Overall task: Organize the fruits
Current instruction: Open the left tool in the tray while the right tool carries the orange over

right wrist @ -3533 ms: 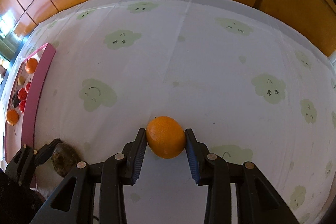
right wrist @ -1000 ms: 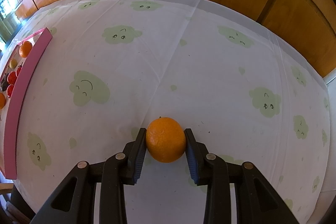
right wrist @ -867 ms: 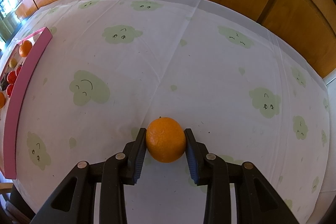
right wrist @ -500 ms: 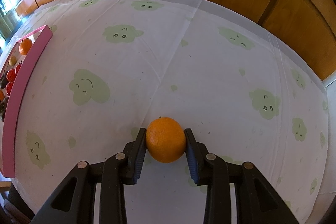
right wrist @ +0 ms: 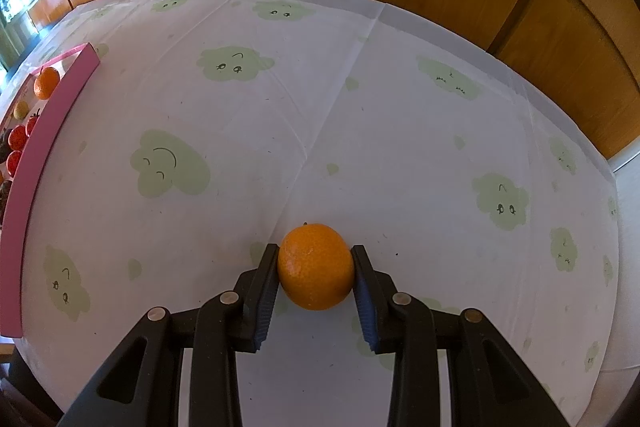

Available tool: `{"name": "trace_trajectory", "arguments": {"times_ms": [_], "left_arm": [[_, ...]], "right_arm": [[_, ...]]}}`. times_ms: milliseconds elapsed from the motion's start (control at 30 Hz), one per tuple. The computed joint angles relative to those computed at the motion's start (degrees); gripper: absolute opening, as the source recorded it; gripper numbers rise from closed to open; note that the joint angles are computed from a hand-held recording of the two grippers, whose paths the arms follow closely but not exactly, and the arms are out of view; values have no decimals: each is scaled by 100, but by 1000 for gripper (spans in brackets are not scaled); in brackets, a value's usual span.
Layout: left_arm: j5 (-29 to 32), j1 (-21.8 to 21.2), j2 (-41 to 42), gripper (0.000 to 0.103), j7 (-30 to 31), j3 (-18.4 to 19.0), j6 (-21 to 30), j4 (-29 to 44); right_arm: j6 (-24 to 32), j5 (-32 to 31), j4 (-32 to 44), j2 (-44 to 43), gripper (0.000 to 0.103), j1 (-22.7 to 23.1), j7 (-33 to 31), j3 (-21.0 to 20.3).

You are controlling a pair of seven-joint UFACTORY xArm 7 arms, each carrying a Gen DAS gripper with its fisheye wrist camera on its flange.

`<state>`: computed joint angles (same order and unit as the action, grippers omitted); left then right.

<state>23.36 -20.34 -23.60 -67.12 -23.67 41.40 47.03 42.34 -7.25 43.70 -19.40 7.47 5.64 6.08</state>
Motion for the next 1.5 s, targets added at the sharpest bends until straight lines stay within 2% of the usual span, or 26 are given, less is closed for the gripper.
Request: {"name": "trace_trajectory", "arguments": {"times_ms": [600, 733, 900, 1033, 1233, 1500], "left_arm": [[-44, -22, -283, 58, 65, -57, 17, -170], [-113, -15, -343, 58, 96, -48, 26, -235], [-161, 25, -436, 58, 109, -42, 5, -319], [-196, 77, -524, 60, 110, -25, -9, -393], [-285, 167, -724, 61, 107, 34, 0, -580], [-360, 468, -1371, 61, 32, 117, 199, -968]], "right_arm": [[-15, -170, -198, -260, 35, 41, 195, 129], [140, -147, -75, -195, 35, 58, 211, 123], [593, -240, 269, -40, 35, 103, 296, 205], [530, 228, 251, -226, 35, 373, 191, 160], [268, 1110, 356, -362, 35, 1073, -184, 300], [-306, 2265, 1036, 318, 35, 2037, -696, 560]]}}
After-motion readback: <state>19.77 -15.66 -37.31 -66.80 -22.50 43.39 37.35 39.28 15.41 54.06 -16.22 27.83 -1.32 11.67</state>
